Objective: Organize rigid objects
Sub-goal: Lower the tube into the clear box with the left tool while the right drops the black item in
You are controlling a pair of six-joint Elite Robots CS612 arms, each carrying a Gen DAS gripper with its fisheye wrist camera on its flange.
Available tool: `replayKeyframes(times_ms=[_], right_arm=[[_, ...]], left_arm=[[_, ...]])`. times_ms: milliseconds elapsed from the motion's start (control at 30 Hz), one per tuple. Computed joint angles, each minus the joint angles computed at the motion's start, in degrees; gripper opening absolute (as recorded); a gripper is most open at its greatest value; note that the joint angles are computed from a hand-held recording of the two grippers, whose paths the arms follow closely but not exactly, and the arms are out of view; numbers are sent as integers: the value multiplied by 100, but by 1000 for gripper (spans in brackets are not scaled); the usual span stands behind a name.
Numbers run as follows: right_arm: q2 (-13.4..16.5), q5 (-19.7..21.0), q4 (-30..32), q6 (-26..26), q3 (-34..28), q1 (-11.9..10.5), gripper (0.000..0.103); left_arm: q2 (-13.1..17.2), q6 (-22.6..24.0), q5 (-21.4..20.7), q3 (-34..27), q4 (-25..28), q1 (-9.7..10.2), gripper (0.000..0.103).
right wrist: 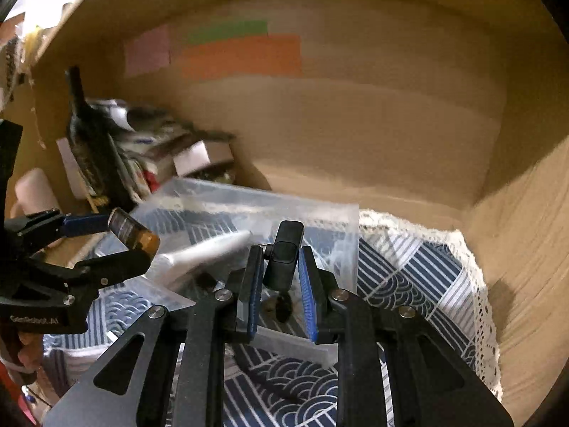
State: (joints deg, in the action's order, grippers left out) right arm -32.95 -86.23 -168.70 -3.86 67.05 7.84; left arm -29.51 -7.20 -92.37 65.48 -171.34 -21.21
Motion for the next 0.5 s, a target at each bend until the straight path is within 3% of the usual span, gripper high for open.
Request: replayKeyframes(times_ms=[433, 500], right_arm=[[193, -142, 700, -61, -264, -24, 19], [176, -136, 691, -50, -241, -26, 25]], left_arm=[[243, 74, 61, -420, 549, -42, 80], [221, 91, 58, -384, 511, -45, 80]])
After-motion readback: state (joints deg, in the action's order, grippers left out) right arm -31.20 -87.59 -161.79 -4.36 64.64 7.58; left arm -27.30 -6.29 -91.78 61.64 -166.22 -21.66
